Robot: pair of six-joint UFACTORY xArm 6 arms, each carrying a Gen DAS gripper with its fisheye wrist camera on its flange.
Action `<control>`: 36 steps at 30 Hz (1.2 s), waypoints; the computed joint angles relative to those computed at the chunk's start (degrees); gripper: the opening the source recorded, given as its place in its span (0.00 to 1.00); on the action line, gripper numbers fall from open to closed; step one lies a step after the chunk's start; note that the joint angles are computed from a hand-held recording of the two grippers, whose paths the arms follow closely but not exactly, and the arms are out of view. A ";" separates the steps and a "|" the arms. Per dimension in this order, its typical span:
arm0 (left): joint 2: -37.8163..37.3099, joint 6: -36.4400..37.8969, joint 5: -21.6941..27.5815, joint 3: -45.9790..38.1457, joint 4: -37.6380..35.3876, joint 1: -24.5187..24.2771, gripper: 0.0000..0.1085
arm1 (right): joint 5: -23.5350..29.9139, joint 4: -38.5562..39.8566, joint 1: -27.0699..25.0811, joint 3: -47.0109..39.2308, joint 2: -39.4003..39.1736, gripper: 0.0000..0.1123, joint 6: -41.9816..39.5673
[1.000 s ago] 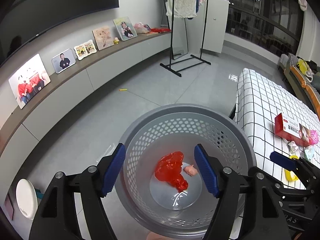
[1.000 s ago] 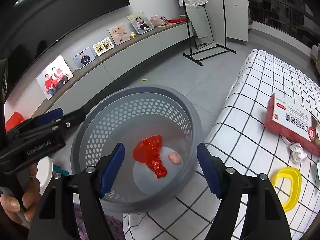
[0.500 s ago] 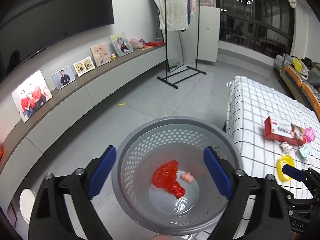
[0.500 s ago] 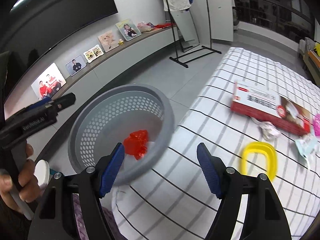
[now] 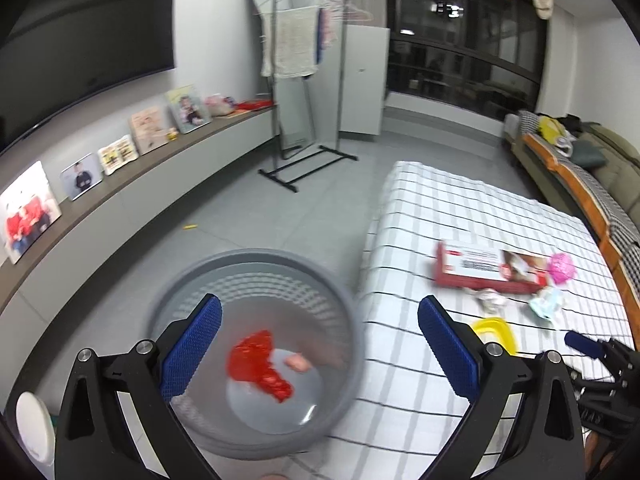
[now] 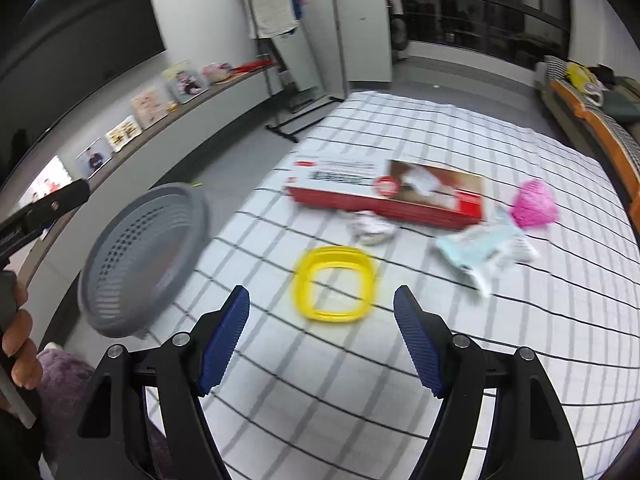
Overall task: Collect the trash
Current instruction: 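Move both tools back over the bed toward the yellow lid and packet, then grasp the white-blue packet with the right tool while the left tool grasps the yellow lid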
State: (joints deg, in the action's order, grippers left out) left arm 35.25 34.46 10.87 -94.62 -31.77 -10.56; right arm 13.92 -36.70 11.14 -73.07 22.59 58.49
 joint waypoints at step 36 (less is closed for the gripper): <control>13.73 -9.09 6.71 -12.27 10.96 -9.16 0.89 | 7.59 1.08 -10.77 -7.30 11.08 0.64 4.22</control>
State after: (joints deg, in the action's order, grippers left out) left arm 48.98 25.37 17.58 -106.89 -20.81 -19.72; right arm 21.50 -35.62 0.37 -80.37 33.68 62.71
